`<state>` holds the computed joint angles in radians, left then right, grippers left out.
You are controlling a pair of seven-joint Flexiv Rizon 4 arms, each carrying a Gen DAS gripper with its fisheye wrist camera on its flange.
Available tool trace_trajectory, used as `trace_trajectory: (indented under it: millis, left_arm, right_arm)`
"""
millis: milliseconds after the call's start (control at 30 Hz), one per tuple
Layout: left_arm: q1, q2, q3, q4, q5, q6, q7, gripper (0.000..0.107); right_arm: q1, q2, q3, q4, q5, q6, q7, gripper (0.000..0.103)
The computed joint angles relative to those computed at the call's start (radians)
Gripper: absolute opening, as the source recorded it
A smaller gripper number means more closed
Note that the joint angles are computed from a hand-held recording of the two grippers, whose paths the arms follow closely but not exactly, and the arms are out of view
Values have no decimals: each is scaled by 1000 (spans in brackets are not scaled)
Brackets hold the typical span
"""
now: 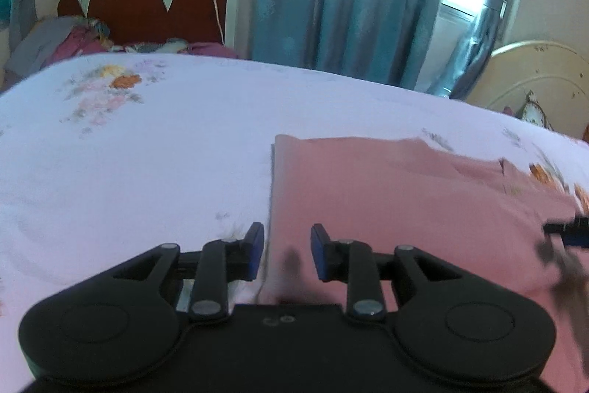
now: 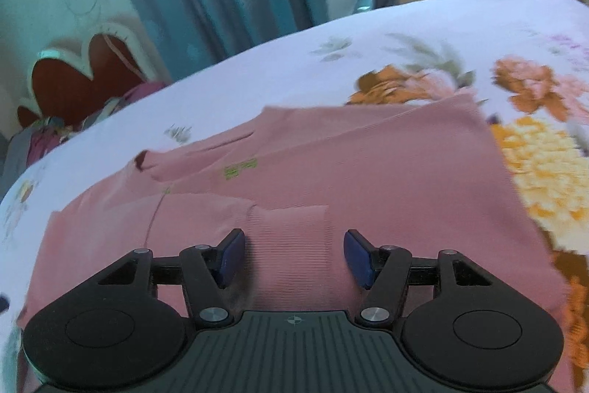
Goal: Fold small clothes
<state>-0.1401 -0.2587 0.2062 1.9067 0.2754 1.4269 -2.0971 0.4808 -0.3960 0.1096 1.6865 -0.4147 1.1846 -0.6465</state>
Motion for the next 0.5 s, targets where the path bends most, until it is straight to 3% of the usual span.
trace_trajectory:
  millis: [33,100,167,267,400,467,500]
  left_arm:
    - [16,-22,-17,-16,-28,-3,8,27]
    - [39,-65,-37,-46,-84,-1,20,25]
    - [48,-103,-44,-79,-128,-10,31,25]
    - [56,-146,-51,-116,-181,-20,63,25]
    - [48,-185,-38,-155,-205,-33,100,25]
    - [39,-196,-27,-162,-210,-39,107,28]
    - [37,-199,-25,-161,-212,-37,112,28]
  right_arm:
    - [1,-8,6,-11,-2,-15,-18,40]
    - [13,-13,1,-17,-17,-22,-22,33]
    - [8,-19,15,-25,-3,-17,-47,11]
    - [46,-5,-36,0,-86,31,-17,9]
    - [112,39,-184,71,-378,152,172,9]
    - [88,24,-151,55,-361,87,147,9]
    - [51,7,-85,31,-255,32,73,9]
